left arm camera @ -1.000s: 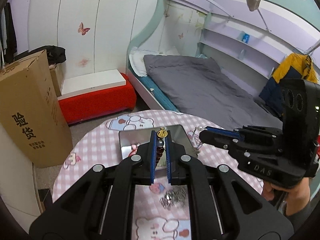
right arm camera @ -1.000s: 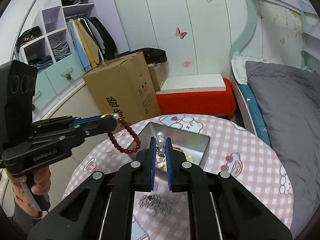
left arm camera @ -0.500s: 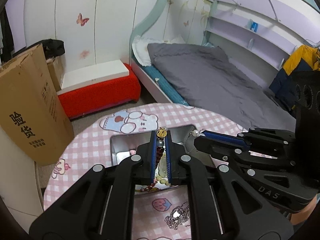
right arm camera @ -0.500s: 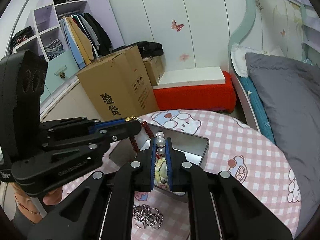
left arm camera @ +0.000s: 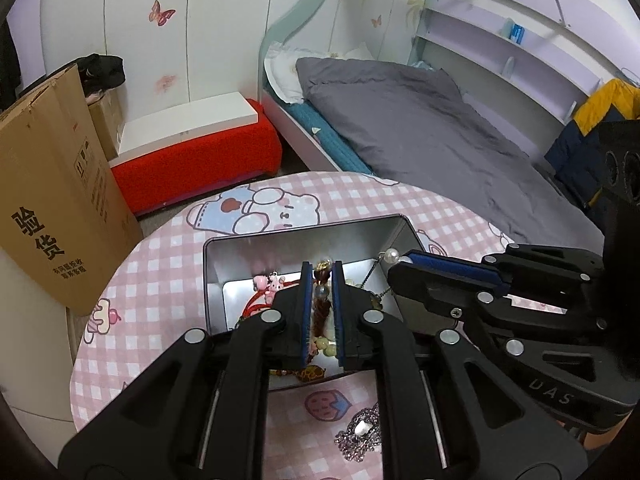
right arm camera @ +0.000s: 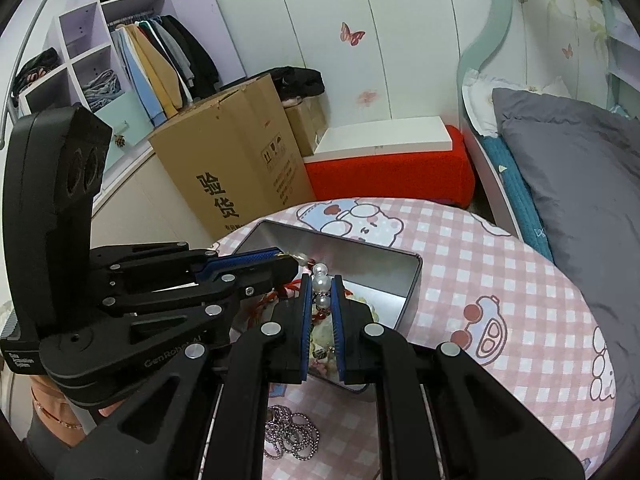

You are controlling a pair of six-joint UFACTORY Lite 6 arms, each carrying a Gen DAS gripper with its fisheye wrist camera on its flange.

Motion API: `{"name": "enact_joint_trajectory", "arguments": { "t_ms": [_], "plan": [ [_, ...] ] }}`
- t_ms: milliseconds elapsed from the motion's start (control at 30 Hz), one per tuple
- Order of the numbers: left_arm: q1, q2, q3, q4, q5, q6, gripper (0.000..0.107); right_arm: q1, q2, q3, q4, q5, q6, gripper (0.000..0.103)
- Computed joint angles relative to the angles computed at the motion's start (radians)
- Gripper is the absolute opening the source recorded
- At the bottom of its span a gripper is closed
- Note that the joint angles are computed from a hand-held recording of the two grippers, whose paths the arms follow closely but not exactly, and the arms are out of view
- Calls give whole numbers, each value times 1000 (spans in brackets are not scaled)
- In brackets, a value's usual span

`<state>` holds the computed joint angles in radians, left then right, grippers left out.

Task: Organize jewelry
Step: 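Carry the bracelet and pearl pendant into the grey box and open both tools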

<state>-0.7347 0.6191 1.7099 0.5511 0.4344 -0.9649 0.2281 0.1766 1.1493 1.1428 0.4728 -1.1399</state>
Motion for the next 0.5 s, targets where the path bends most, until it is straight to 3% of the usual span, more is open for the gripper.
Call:
{"name": "enact_joint_trajectory", "arguments": {
  "t_ms": [33,133,500],
  "plan": [
    [1,-1,-2,-11,1,10,30,-1,3,-1,0,1,0,8],
    [-7,-19,-21,38,18,-48,43,-12,6,-6,13,7,-11,9],
    [-34,-123,-131,141,23,-154,51,-18,-69,-67,-1,8,6,11]
  ]
}}
